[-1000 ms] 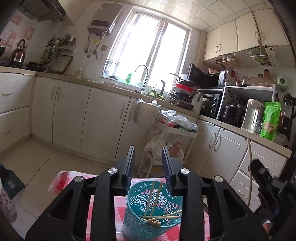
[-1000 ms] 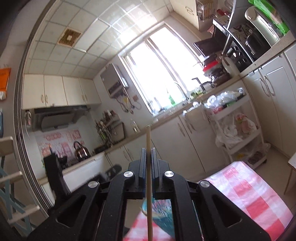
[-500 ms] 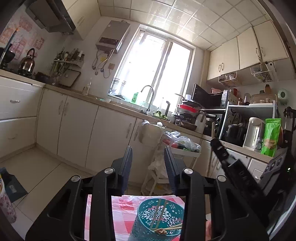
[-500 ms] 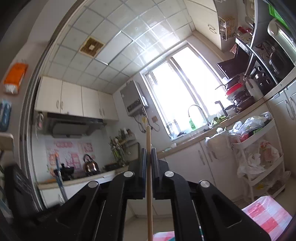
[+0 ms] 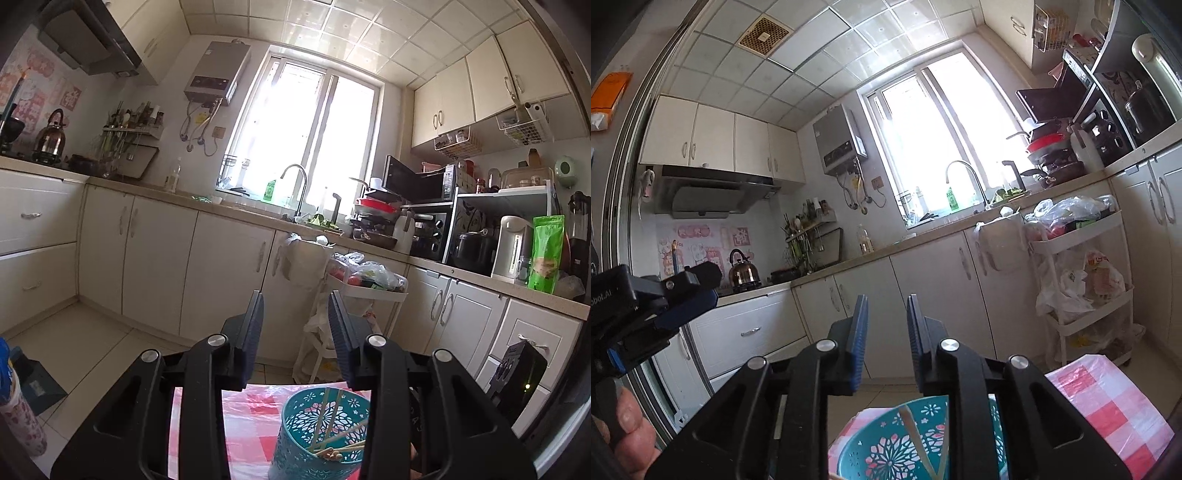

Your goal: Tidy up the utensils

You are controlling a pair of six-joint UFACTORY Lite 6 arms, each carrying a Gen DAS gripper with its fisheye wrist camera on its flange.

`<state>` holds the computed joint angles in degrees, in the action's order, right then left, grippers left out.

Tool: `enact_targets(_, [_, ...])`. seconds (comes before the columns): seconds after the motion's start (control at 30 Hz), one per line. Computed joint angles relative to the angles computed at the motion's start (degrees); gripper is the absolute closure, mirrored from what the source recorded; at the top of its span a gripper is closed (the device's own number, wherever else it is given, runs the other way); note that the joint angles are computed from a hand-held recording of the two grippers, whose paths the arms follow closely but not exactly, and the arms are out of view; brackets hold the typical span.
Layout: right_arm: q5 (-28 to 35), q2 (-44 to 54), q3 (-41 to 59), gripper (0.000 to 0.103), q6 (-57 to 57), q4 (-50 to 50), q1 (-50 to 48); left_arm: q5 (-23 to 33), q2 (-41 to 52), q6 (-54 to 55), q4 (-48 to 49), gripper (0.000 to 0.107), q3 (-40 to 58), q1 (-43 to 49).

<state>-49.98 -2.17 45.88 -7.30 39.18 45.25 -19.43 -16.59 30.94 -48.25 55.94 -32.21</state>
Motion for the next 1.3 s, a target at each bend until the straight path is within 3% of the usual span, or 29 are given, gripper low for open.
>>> enact_targets(0.2, [0.8, -7.8, -7.5, 0.07, -5.7, 9.9, 6.0, -0.4, -1.4, 4.8, -3.5, 0.069, -0.8, -0.8])
enact_targets(0.43, [0.7, -17.3, -17.2, 0.055, -15.3, 29.2, 16.6, -0.5, -3.9, 14.7, -11.2, 0.062, -2.7, -2.1])
enact_targets(0.57, [-1.2, -20.9, -20.8, 0.049, -21.5, 44.5, 23.6, -0.3, -7.0, 25.4, -21.7, 0.056, -6.3, -3.7])
enact_targets(0.67, [-2.4, -20.0, -19.8, 0.037, -28.1, 56.3, 27.0, -1.3, -9.7, 38.4, -35.6, 0.051, -10.0, -5.9])
enact_targets(0.73, [-3.6, -19.3, -19.4, 0.036, -30.3, 60.8, 29.3, -2.4, -11.0, 44.9, -42.8, 0.045, -11.8, -7.2])
enact_targets(0.9, [-8.3, -18.1, -17.6, 0.022, -34.1, 69.5, 36.3, -12.6, -16.6, 55.8, -57.3, 0.023, -17.6, -14.4])
enact_targets(1.1, [-13.9, -17.5, -15.1, 0.014, -33.3, 78.0, 46.4, -26.9, -25.5, 61.6, -70.5, 0.014, -23.1, -25.2])
enact_targets(1.3, [-20.9, -13.5, -9.1, 0.008, -29.7, 85.9, 60.1, -54.5, -33.5, 54.8, -74.6, 0.012, -24.7, -52.9])
